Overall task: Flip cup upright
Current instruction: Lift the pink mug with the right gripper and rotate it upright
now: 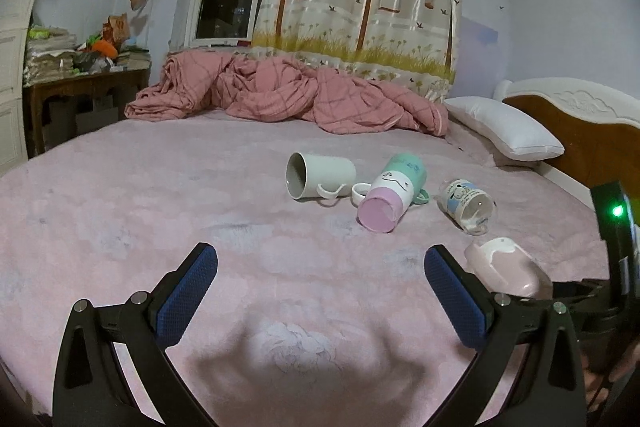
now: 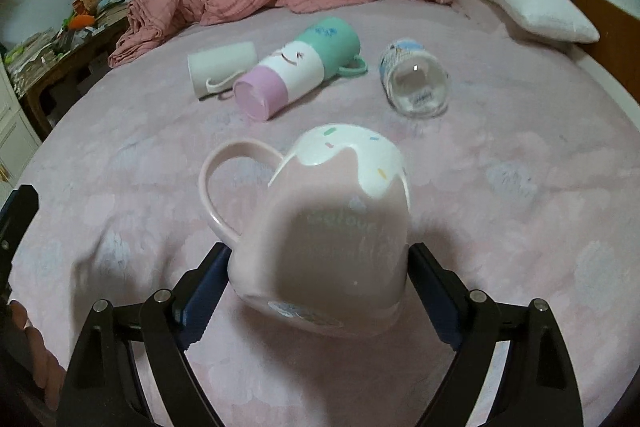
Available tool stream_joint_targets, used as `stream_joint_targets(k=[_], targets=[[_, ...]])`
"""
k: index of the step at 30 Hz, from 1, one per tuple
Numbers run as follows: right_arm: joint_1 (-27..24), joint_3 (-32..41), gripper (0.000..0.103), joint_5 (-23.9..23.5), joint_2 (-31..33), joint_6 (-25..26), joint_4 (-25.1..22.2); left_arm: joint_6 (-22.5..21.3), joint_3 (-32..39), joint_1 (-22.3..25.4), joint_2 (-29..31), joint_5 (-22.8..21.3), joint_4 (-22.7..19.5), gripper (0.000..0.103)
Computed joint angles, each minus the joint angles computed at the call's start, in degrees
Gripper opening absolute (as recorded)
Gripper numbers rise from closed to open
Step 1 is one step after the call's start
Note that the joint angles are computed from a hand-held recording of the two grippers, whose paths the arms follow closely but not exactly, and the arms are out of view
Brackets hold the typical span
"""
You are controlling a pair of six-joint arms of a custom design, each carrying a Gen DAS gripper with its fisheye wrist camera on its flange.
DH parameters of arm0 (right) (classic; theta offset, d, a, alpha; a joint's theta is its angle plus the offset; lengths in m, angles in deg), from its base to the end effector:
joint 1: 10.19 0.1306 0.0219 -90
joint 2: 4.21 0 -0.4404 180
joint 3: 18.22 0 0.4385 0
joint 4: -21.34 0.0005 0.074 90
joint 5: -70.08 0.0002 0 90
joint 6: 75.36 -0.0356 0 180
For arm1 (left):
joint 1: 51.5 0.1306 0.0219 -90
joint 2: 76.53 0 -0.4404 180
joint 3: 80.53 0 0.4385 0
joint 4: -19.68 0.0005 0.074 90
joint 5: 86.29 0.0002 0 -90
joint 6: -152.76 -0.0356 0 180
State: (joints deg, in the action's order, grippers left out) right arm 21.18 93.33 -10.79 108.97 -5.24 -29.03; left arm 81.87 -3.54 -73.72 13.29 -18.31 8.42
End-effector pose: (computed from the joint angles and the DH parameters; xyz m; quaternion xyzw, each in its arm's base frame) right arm 0.6014 0.3595 0.4368 -0.0686 0.9404 0.0725 0.3252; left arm 0.5100 -0.1945 0.4298 -0.0815 0.8262 -0.0385 0.5562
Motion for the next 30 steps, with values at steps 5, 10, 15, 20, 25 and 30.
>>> stream_joint_targets(k=[5,10,15,20,25,30], targets=[[0.19,-1.75,0.092,0.52,-1.07,0.85,2.29,0.44,-0.33,0.18,-0.61,0.67,0.27,0.103],[0.84,-6.84,0.103,2.93,-5.4,2.98,9.01,-1.07,-0.56,-0.48,-0.62,-1.05,0.54,0.103],[-0.53,-12.14,0.103,2.64,-10.11,1.69,14.33,-0.84,-0.31,-0.74,-0.3,-0.83,-0.14,0.103],[-2.08,-17.12,0.103,9.68,-13.5,3.2,18.38,-0.59,-0.12,-1.01,0.05,-0.53,-0.61,0.103],[-3.62,-20.27,0.103,14.33,-14.72,2.32,20.06,-0.33,0.13,-1.39,0.53,-0.09,-1.17,0.103],[-4.22,-21.24,0.103,15.29,-15.31,5.27,21.23,-2.51,-0.9,-2.57,-0.04,-1.19,-0.32,0.103]])
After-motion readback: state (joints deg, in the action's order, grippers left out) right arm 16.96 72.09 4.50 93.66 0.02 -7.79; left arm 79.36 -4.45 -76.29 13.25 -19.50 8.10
